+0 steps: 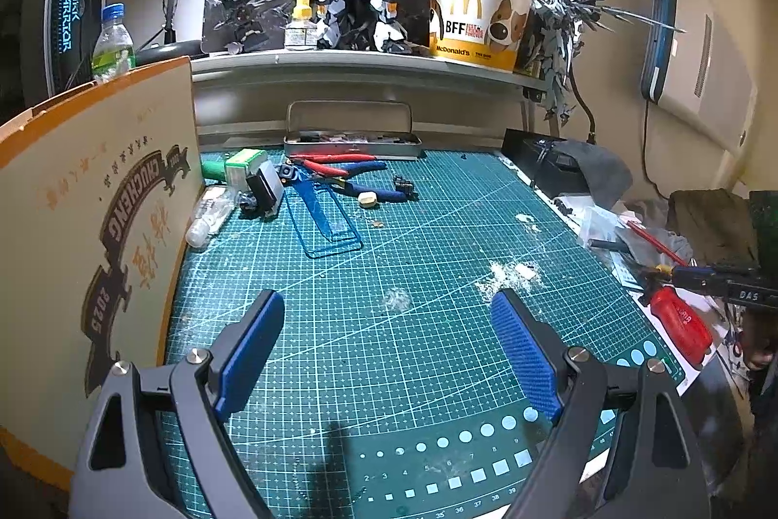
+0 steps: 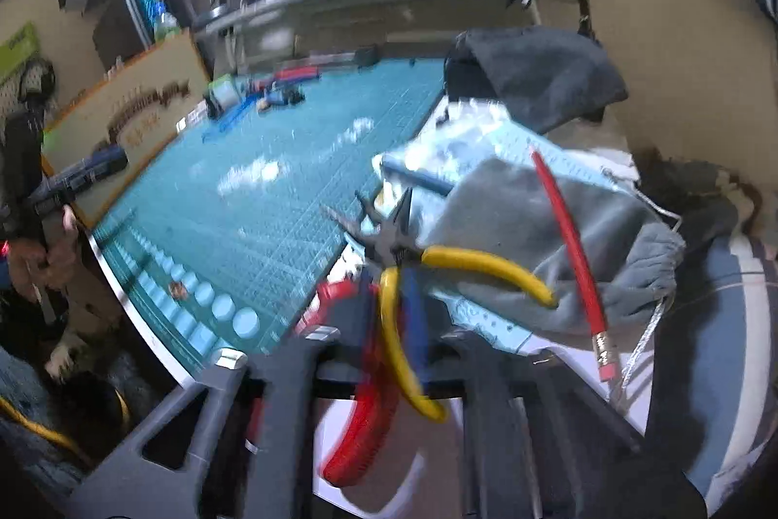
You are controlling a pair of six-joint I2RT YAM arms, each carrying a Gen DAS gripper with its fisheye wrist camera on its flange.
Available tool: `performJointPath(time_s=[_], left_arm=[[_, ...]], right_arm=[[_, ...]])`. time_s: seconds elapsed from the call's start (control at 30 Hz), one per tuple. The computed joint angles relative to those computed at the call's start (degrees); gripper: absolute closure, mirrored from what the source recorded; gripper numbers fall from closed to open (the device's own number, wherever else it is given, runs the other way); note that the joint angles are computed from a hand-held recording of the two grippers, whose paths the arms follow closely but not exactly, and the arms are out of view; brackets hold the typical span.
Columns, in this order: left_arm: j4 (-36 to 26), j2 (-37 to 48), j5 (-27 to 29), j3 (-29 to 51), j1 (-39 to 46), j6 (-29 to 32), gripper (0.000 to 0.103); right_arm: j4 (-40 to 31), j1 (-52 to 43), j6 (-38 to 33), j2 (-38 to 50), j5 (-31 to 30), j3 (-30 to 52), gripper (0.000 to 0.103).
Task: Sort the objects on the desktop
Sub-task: 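Grasp the yellow-handled pliers with the right tool and lift them, then lower the pliers onto the mat and open the right tool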
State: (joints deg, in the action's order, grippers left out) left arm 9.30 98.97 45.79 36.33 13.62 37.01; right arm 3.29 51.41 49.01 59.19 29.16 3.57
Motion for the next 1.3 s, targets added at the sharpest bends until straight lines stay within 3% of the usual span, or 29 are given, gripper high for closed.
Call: performJointPath(time_s=[0.13, 0.37, 0.57, 0.73, 0.77, 0.8, 1.0, 1.13, 1.3], left_arm=[[-1.1, -0.6, 0.7, 0.0, 0.8, 0.5, 0.015], [-2.6, -3.0, 3.4, -1.2, 4.3, 2.5, 0.015], [-6.2, -3.0, 5.3, -0.8, 7.9, 5.0, 0.015], [-11.0, -2.4, 7.1, 0.2, 10.7, 9.1, 0.015], [-11.5, -2.6, 7.1, 0.1, 10.9, 9.6, 0.015], [-11.4, -2.7, 7.1, -0.1, 11.1, 9.8, 0.015], [-13.8, -2.4, 8.0, 0.4, 11.8, 12.0, 0.015], [-14.6, -1.8, 8.2, 0.7, 11.9, 12.9, 0.015], [-14.7, -1.2, 7.5, 0.3, 11.7, 13.4, 0.015]], right_arm=[[-2.4, 0.9, -0.6, 4.7, -0.1, 5.0, 0.095], [1.8, 2.5, -3.1, 13.3, 1.6, 13.7, 0.095], [3.8, 4.3, -6.9, 34.3, 4.2, 31.9, 0.095], [5.5, 4.7, -9.4, 49.5, 0.0, 44.7, 0.095], [5.6, 4.9, -9.4, 51.4, -0.3, 46.5, 0.102], [6.2, 5.1, -9.5, 52.9, -0.8, 47.7, 0.102], [10.4, 6.4, -10.7, 52.1, -0.9, 45.3, 0.102], [6.2, 5.6, -15.0, 47.1, 0.9, 40.5, 0.083], [3.0, -0.9, -24.3, 46.0, -5.5, 39.0, 0.081]])
